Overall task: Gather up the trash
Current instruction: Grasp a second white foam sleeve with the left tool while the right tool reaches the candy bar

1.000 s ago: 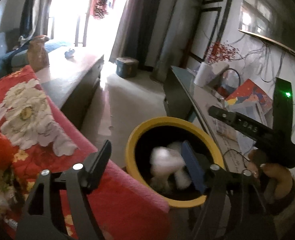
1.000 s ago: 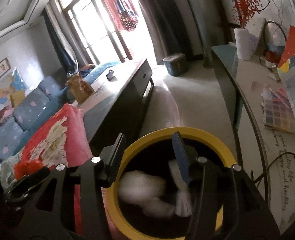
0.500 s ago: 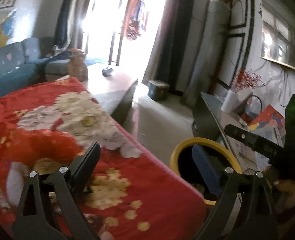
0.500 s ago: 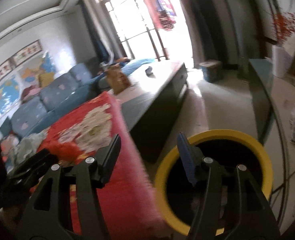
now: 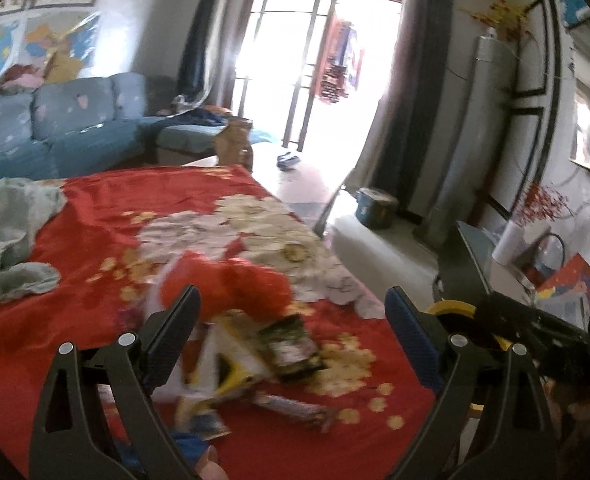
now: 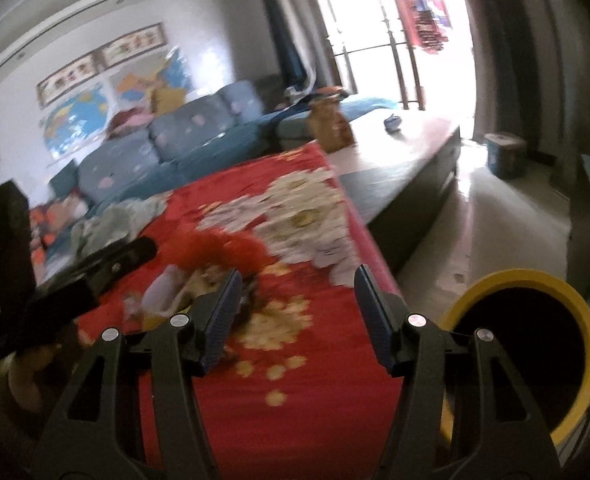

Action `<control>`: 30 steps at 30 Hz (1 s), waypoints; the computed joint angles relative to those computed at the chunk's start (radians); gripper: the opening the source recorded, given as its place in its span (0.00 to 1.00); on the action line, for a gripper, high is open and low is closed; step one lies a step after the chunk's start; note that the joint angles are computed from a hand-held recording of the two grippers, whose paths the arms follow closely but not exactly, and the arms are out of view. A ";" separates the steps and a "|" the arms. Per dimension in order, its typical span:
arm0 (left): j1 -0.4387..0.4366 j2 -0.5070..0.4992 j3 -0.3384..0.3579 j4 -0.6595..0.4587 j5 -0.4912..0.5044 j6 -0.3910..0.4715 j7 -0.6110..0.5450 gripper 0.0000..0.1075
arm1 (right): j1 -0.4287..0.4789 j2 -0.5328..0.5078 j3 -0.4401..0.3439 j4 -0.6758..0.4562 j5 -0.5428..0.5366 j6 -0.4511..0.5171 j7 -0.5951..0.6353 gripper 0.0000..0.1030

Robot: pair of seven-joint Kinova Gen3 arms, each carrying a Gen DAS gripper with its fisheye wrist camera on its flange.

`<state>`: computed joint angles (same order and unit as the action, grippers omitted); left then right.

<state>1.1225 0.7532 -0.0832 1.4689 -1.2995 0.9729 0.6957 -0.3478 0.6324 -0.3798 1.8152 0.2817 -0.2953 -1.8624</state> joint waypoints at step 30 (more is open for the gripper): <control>-0.202 -0.169 0.098 0.399 -0.044 -0.243 0.328 0.59 | -0.181 0.247 -0.076 -0.397 -0.077 0.524 0.367 0.32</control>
